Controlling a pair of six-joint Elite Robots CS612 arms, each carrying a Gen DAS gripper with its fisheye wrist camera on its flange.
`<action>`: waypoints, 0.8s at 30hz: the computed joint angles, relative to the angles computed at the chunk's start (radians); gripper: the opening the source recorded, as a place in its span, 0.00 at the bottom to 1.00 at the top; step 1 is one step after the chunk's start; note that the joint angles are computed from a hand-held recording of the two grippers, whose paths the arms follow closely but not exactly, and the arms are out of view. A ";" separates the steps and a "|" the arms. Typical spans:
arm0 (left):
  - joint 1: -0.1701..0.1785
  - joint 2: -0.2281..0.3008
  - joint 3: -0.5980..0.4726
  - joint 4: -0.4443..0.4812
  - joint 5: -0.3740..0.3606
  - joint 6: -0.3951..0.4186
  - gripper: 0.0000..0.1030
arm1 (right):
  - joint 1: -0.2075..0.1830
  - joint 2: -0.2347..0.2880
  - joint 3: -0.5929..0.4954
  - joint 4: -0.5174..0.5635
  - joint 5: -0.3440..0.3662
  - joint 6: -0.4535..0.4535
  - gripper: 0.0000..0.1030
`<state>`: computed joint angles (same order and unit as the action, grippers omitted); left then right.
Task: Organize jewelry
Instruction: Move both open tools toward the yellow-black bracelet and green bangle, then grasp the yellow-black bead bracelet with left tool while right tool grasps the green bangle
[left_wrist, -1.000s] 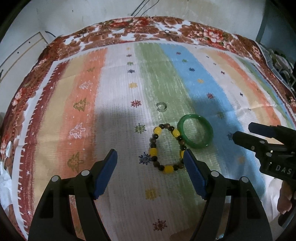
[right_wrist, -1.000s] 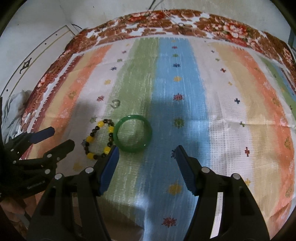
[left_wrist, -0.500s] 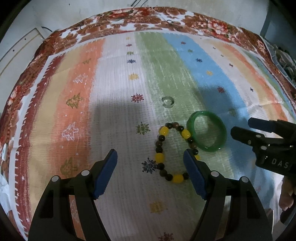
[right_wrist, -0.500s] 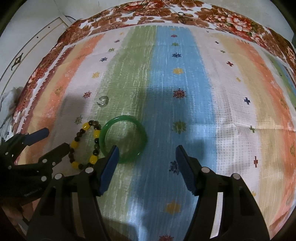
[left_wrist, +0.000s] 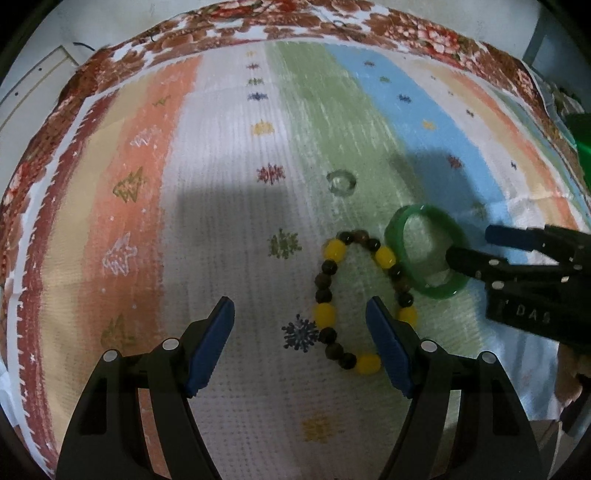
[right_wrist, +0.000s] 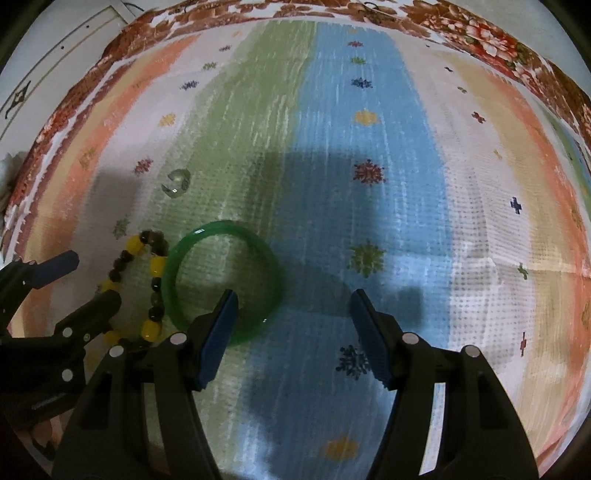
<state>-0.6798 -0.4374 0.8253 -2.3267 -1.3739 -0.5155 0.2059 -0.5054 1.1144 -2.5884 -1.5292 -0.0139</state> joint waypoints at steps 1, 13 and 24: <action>0.000 0.004 -0.005 0.014 0.001 0.003 0.71 | 0.000 0.001 0.000 -0.002 -0.001 -0.003 0.62; 0.002 0.004 0.004 0.008 -0.003 0.010 0.62 | 0.001 0.001 0.002 -0.006 -0.004 -0.013 0.61; 0.009 -0.004 0.019 0.000 0.008 -0.019 0.11 | -0.005 -0.006 0.019 -0.022 0.013 -0.023 0.13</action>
<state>-0.6709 -0.4415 0.8445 -2.3263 -1.3658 -0.5348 0.2004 -0.5115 1.1331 -2.6107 -1.5158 -0.0366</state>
